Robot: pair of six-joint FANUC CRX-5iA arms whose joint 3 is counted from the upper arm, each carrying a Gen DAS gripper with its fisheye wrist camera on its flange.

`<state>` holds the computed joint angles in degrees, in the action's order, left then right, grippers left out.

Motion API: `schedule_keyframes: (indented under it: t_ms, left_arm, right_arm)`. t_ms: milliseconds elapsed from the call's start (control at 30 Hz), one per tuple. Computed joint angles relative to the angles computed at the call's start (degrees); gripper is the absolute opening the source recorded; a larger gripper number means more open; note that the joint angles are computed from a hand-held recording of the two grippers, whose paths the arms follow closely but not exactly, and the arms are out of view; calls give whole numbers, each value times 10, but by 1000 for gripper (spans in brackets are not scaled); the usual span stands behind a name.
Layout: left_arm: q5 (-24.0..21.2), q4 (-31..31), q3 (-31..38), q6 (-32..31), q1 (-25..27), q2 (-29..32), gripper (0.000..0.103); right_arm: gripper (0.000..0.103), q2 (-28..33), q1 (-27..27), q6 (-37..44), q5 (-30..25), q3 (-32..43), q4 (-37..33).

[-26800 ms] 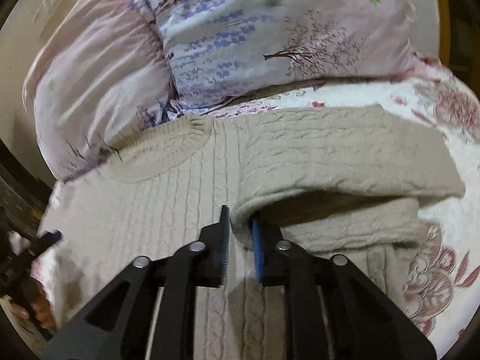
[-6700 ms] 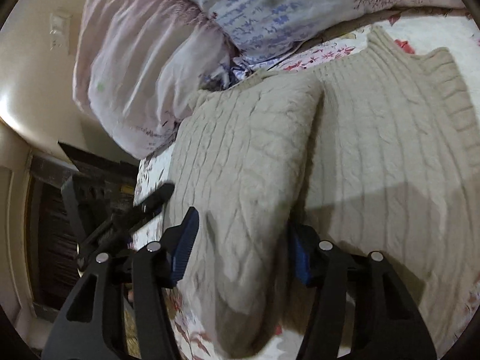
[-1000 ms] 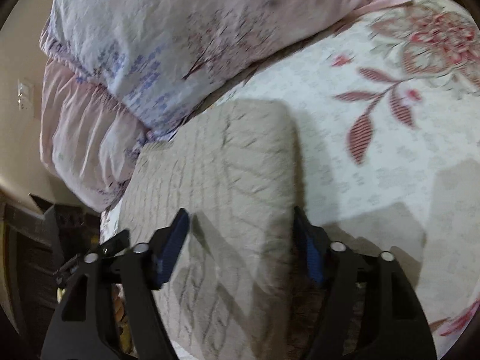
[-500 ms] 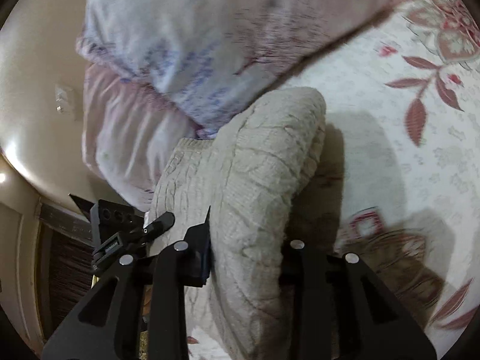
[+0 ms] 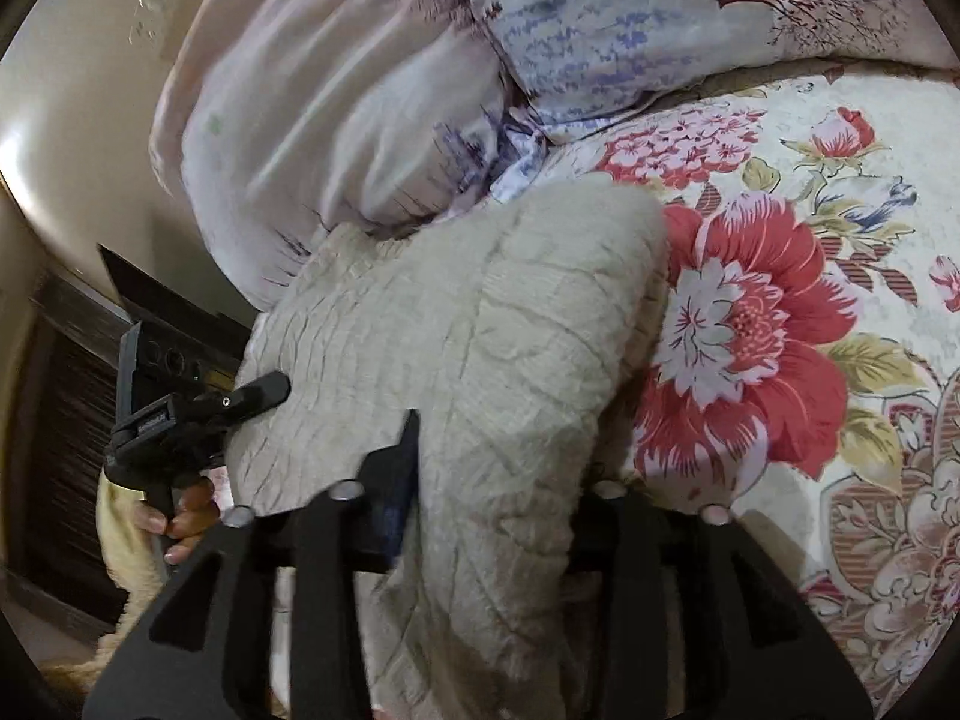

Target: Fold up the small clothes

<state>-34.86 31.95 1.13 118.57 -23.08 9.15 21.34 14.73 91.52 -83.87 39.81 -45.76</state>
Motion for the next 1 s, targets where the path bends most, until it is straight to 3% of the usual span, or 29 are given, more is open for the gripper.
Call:
schedule_keyframes:
  t_ms: [100, 300, 333, 400, 533, 600, 667, 733, 800, 900, 1000]
  left_arm:
    - [20, -2, -20, 0, -2, -16, 48]
    - [-40, -130, 53, 72, -10, 0, 52]
    - [-41, -142, 53, 78, -11, 0, 53]
    - [-55, -169, 65, 95, -14, 3, 54]
    - [-106, -240, 114, 128, -26, 20, 62]
    - [-111, -241, 119, 125, -27, 23, 64]
    - [-115, -248, 125, 129, -30, 26, 64]
    - [-124, -266, 135, 140, -36, 25, 64]
    - [-132, -281, 139, 146, -43, 20, 63]
    - [-135, -294, 136, 151, -55, 8, 64]
    - [-133, -305, 124, 157, -68, -7, 64]
  right_arm:
    - [48, 0, -15, -15, -4, 4, -13]
    - [48, -7, -31, -29, 21, -7, -9]
    - [39, -10, -24, -28, 31, -10, 5]
    - [28, -31, 1, 2, 78, -33, 52]
    - [19, -100, 80, 67, 224, -133, 195]
    - [18, -97, 104, 39, 221, -145, 268]
    - [25, -78, 89, 11, 189, -124, 248]
    - [38, -78, 81, -7, 175, -117, 244]
    - [41, -103, 89, -10, 207, -150, 265]
    - [42, -171, 108, -14, 297, -236, 308]
    - [42, -217, 107, 32, 330, -275, 278]
